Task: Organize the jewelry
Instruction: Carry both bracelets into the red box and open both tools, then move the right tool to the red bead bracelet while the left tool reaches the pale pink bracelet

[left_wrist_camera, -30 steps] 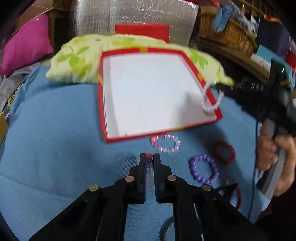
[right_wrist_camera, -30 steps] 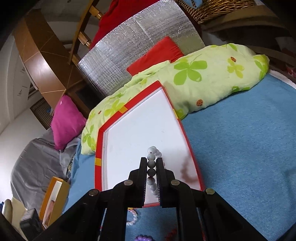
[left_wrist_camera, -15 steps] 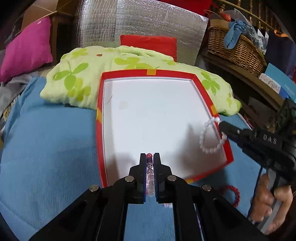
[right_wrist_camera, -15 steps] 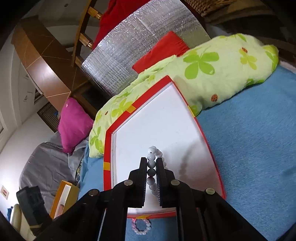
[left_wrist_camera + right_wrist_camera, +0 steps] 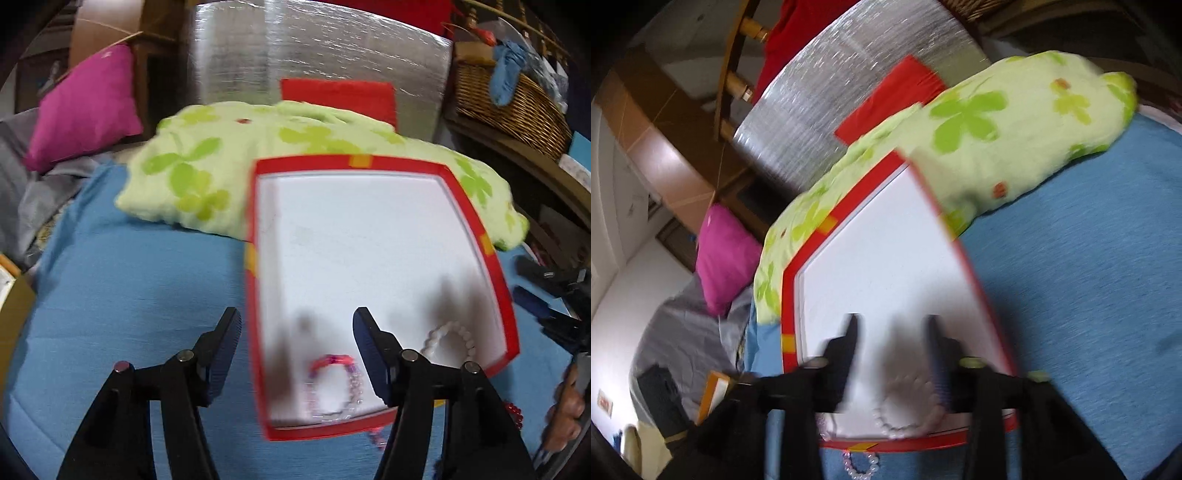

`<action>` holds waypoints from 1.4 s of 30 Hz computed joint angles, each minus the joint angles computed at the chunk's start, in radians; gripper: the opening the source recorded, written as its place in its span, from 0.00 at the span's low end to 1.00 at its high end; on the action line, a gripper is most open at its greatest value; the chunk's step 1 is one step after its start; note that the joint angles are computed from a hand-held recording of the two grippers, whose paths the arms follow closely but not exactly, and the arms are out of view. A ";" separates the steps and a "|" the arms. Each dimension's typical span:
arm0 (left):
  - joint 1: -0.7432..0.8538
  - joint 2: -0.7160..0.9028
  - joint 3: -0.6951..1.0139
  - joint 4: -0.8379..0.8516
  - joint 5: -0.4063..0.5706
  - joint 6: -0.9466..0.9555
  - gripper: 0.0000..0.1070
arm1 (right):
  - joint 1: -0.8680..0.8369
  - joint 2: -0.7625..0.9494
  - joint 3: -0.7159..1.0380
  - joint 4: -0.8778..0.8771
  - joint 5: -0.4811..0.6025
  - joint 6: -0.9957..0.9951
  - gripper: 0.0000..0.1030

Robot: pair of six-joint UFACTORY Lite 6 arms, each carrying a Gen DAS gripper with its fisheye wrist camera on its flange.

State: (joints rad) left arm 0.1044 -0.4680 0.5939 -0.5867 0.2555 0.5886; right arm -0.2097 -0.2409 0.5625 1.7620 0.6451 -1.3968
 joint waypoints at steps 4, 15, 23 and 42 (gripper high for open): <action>0.126 0.082 0.015 -0.148 0.023 0.148 0.67 | -0.132 -0.038 -0.018 -0.016 0.039 -0.007 0.61; 0.236 0.317 0.052 -0.460 0.310 0.478 0.55 | -0.112 0.205 0.067 -0.124 0.033 0.039 0.19; 0.176 0.221 -0.026 -0.366 0.261 0.391 0.52 | -0.119 0.105 0.029 -0.233 0.001 0.125 0.18; 0.072 -0.142 -0.234 -0.001 0.292 -0.001 0.51 | -0.208 -0.052 -0.070 -0.705 0.025 0.398 0.15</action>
